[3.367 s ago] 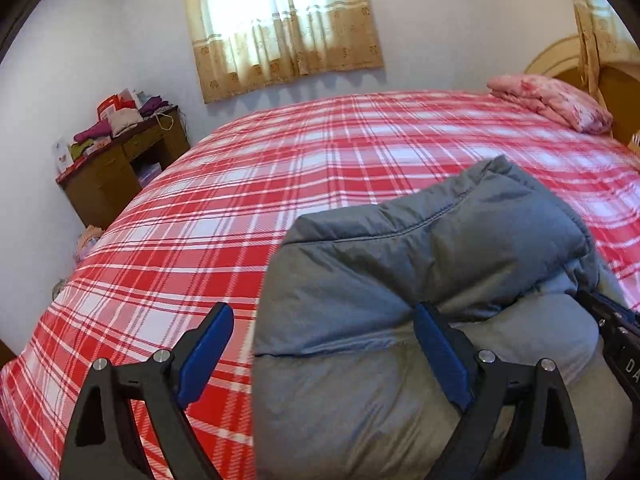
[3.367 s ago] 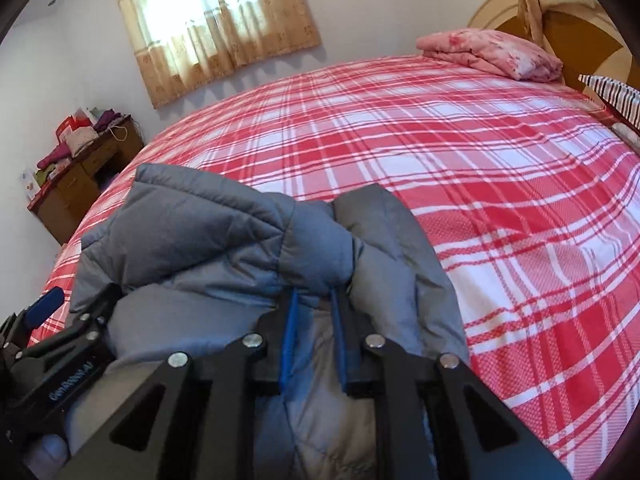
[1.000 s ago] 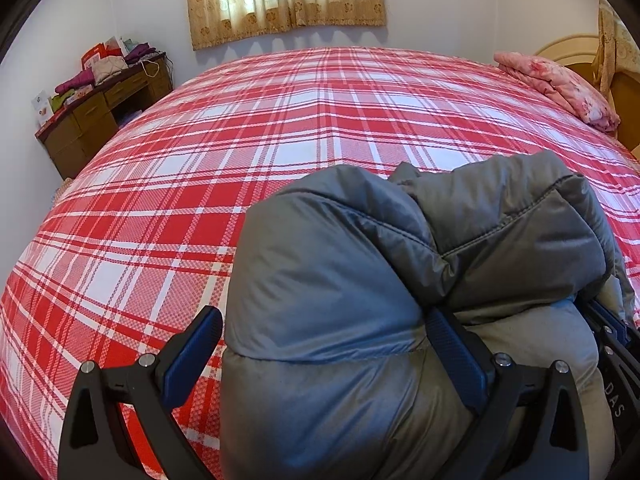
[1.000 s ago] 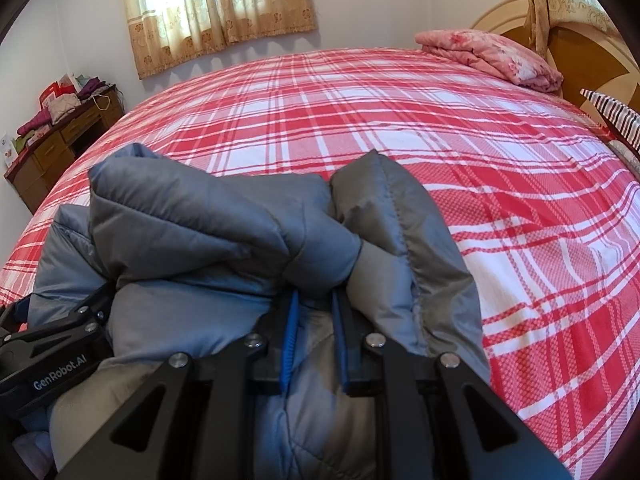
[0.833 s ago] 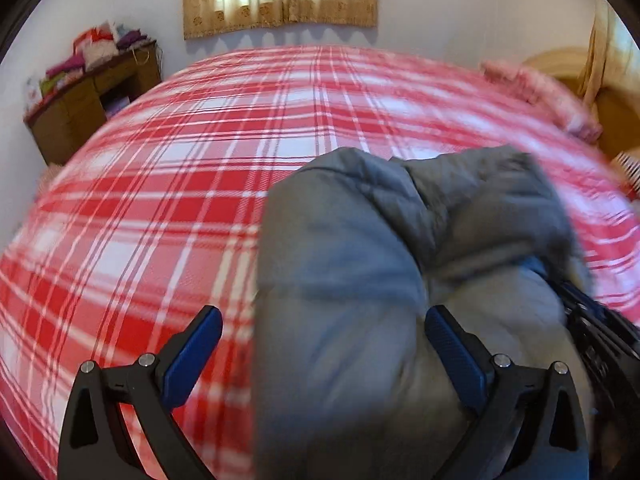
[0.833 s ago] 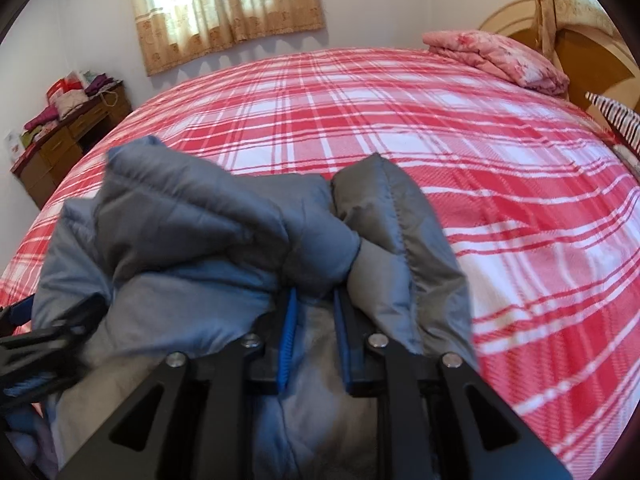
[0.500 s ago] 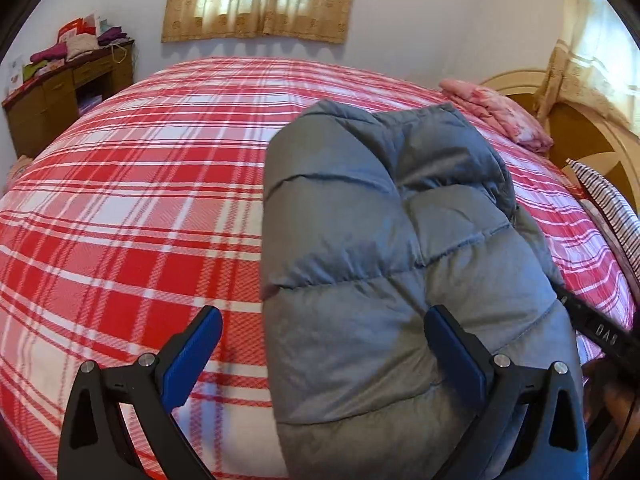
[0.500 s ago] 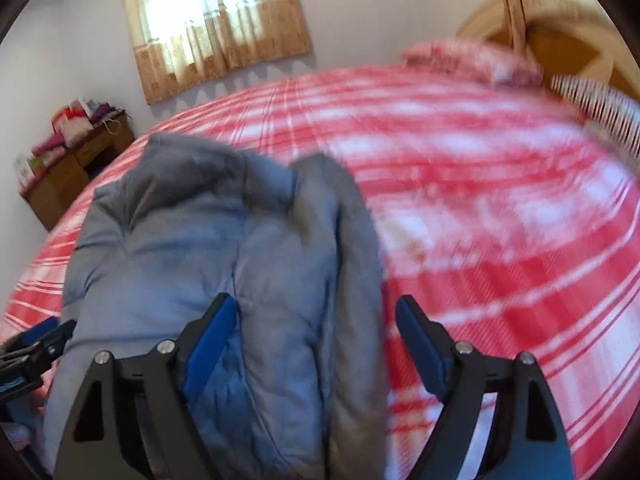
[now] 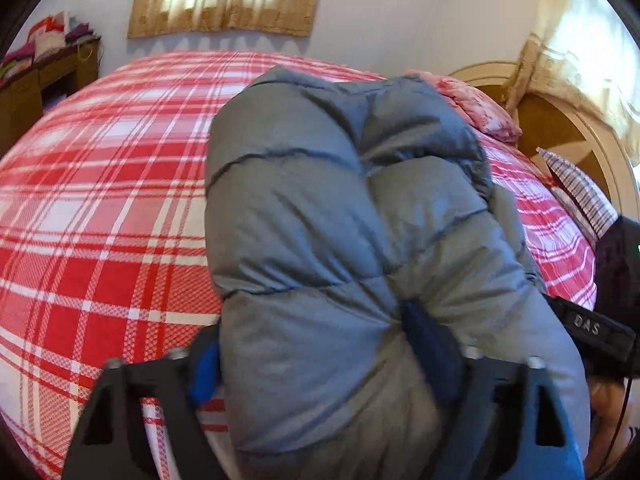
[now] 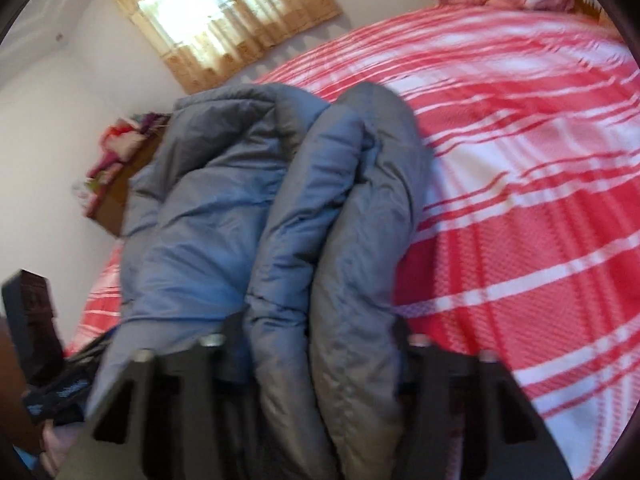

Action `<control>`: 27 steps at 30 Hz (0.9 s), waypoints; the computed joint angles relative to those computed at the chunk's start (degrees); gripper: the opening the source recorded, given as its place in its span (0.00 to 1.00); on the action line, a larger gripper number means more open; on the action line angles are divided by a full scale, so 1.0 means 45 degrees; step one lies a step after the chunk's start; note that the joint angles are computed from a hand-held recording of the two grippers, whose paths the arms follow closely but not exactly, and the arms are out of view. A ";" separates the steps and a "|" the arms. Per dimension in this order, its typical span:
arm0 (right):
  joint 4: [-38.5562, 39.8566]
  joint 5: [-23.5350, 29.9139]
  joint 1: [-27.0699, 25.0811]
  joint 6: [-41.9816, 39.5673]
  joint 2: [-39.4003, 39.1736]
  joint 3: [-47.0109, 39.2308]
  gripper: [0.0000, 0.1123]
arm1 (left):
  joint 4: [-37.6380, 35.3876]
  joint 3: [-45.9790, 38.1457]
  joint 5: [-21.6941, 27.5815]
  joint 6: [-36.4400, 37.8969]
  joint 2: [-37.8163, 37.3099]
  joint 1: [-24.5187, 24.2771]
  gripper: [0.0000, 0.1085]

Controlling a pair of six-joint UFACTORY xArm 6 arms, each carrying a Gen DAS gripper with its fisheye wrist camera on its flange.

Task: Fold large clothes

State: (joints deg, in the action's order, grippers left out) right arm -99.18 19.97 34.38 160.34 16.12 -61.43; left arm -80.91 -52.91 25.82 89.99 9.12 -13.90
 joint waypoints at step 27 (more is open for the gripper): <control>0.3834 -0.2094 0.0882 -0.9162 0.4983 -0.8962 0.19 | 0.0024 0.2197 0.0543 0.2232 -0.4522 0.5682 0.18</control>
State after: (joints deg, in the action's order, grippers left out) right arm -81.93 10.55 38.35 119.11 38.54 -101.76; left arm -80.80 -43.02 28.26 100.03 -11.23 11.67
